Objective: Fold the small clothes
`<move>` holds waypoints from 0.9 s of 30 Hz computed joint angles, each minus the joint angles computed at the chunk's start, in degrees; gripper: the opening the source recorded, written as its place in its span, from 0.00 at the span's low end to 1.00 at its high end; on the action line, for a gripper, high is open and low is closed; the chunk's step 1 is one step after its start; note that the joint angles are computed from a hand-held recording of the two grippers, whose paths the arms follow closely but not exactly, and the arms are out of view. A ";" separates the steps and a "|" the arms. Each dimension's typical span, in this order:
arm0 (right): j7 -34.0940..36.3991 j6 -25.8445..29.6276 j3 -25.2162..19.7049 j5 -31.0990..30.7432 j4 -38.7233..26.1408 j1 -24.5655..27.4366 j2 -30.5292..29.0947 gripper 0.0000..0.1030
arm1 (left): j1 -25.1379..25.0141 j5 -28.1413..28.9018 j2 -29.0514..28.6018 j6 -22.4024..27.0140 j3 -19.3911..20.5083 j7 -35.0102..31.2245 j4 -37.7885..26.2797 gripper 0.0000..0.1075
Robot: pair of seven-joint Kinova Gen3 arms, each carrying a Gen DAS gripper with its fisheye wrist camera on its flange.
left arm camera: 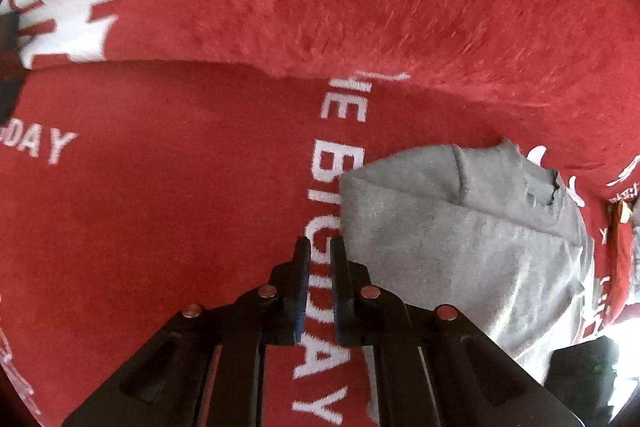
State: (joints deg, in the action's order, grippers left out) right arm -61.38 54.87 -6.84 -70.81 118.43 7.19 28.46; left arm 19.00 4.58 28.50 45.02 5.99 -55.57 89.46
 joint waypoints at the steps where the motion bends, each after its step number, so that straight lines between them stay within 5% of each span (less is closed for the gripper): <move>1: 0.33 1.41 1.64 2.33 0.01 0.47 -1.93 0.38 | 0.38 -0.56 -1.00 0.27 -0.12 0.02 0.31 0.09; 5: 0.55 2.37 12.26 11.65 -0.05 0.89 -9.44 0.43 | 2.81 -2.93 -3.52 1.29 -0.24 1.28 0.76 0.09; 9: -7.77 -1.48 20.43 20.97 -3.33 2.12 -12.37 0.43 | 5.78 -4.37 -2.78 2.34 0.49 3.04 -0.74 0.09; 13: -12.35 0.20 17.55 22.13 -7.69 11.67 -8.77 0.43 | 11.17 -8.11 0.22 5.68 -0.85 8.89 -3.12 0.09; 16: -11.87 -0.77 10.89 22.68 -10.45 17.91 -7.41 0.07 | 13.44 -11.04 -0.19 4.02 -2.03 13.04 -1.74 0.09; 19: -10.27 -3.04 9.02 28.00 -13.04 15.59 -8.26 0.07 | 13.63 -12.73 0.26 4.79 -1.66 13.30 -2.28 0.10; 23: -17.20 -2.20 15.99 37.32 -15.80 8.01 -6.74 0.08 | 13.49 -12.72 1.23 6.90 -1.24 13.71 -4.22 0.10; 27: -18.80 -0.39 16.54 40.17 -15.15 10.63 -8.38 0.08 | 14.18 -12.89 1.28 10.32 -1.40 15.66 -6.04 0.10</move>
